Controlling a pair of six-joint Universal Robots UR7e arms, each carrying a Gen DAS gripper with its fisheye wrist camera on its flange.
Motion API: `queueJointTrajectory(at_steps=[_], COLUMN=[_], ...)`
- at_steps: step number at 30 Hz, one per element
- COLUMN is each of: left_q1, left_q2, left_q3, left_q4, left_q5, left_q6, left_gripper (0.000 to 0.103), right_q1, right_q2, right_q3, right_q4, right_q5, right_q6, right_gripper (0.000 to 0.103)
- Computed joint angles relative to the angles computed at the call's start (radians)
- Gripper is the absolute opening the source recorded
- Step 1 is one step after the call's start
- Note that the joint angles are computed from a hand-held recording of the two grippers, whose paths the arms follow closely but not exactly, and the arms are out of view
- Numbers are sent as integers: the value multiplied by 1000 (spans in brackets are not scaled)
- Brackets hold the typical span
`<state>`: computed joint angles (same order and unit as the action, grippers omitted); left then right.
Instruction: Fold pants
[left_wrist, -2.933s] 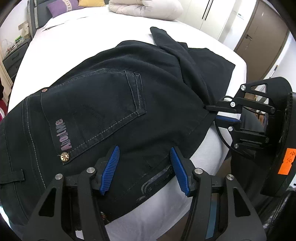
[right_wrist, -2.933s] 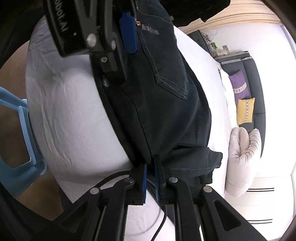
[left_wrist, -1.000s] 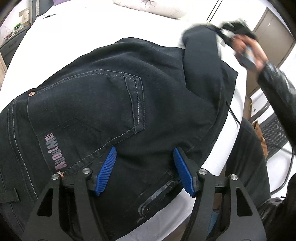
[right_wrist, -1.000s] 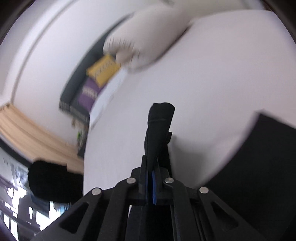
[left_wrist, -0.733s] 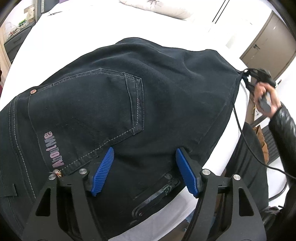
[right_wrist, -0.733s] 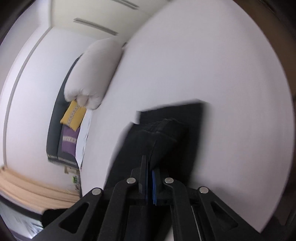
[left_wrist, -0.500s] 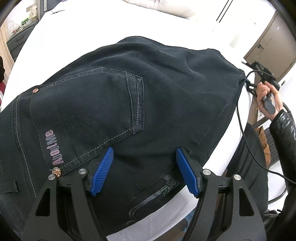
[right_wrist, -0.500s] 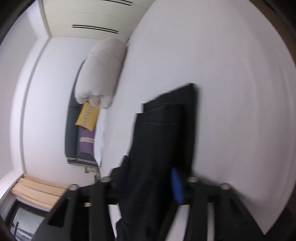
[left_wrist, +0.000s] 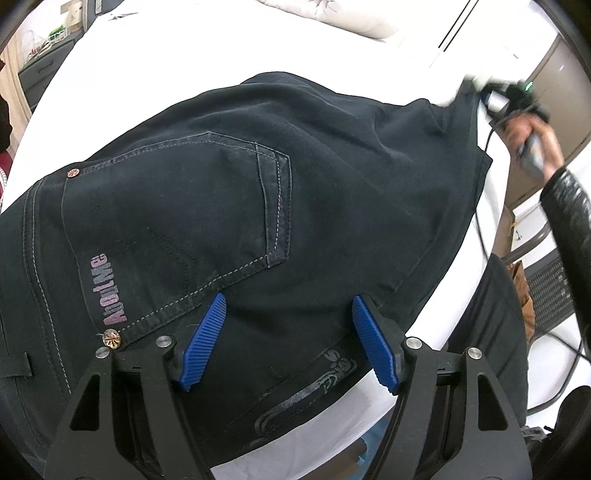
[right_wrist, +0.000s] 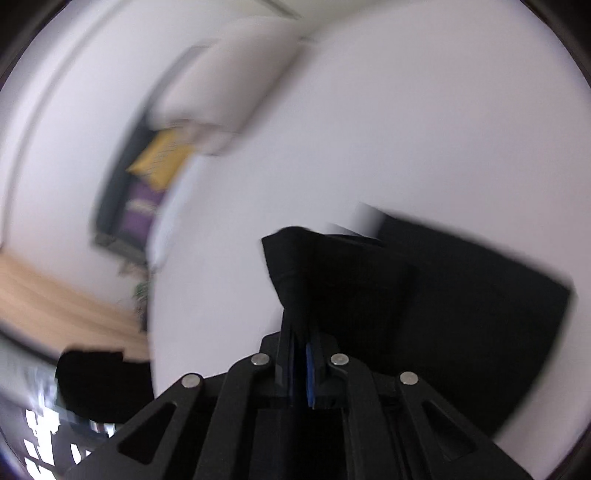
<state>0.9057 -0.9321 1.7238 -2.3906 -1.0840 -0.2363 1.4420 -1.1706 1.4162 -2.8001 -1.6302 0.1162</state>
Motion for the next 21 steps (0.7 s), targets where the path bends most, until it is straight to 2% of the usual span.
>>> queueJointTrajectory(at_steps=[2,4,6,7,9,10,11,12,13,15,19,21], left_q1=[2,11,16,13,7,4,4,5,5,6,0,2], left_q2=[2,-5,-9,-7,-7,-6,-5,-3,-3,-1,6,1], left_q3=[-3,0,1,3,6,5,4,2,0,-1,-10,-7], left_q4=[-5,-19,-25,-22,-18,-15,-13,-12,-8,-5,9,11], left_q5=[-7,-31,-40,-32,-20,-16,-18,-21,-21,-19,-19,-20], left_q6=[-13,-17,-16,-8,3,5,5,3,1,0,-18,-20], left_gripper=[71,71,71,71,72,73,76,76,77,77,77,77], right_q1=[1,-19,-61,-95,-160,-190,-219,-236,-236,-219,-218,-199], right_q2=[-20,-40,-63,-77,-115,-132,-147,-157,-163,-162,-163,-155], right_q3=[19,45,80,113,198,239,279,309,317,304,306,319], right_q4=[-137,-189,-157,-123,-117,-133,-176,-220,-228,-212,-225,-256], right_q5=[131,152,83,22,-14,-1,49,86,81,42,25,-15], right_q6=[-49,-37,20,78,191,241,265,270,249,215,223,231], right_gripper=[6,5,5,5,5,5,4,2,2,3,4,4])
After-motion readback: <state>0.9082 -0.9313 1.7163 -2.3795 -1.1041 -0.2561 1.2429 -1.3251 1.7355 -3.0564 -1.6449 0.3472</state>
